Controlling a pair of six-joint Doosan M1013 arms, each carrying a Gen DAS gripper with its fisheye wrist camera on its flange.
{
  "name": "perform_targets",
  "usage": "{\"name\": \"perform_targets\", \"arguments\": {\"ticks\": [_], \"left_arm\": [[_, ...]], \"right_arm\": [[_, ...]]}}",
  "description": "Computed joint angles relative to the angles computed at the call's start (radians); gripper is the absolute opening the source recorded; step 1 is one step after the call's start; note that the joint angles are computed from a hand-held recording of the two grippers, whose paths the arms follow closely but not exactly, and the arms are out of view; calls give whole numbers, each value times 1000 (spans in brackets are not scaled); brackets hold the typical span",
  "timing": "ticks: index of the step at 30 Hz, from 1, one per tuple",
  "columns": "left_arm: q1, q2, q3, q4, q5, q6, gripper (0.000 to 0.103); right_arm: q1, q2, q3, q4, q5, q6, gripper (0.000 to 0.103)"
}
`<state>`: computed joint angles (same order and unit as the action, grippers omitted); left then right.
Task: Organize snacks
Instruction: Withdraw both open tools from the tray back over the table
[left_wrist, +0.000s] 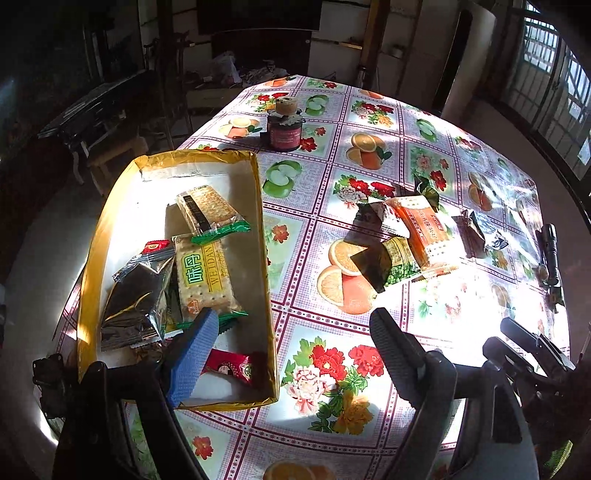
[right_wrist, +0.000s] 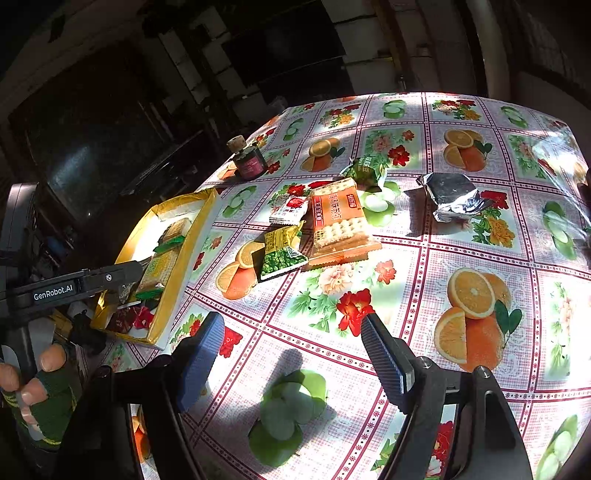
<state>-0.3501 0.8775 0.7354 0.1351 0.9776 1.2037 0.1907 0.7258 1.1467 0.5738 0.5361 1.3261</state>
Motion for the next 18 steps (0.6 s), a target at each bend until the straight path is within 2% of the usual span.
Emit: {"name": "perform_targets", "arguments": {"ticks": [12, 16, 18], "left_arm": [[-34, 85, -146, -77, 107, 79, 88], [-39, 92, -161, -96, 107, 92, 88], [-44, 76, -131, -81, 64, 82, 88]], "right_arm": [[-35, -37, 68, -4, -62, 28, 80], [-42, -40, 75, -7, -71, 41, 80], [-46, -43, 80, 1, -75, 37, 80]]}}
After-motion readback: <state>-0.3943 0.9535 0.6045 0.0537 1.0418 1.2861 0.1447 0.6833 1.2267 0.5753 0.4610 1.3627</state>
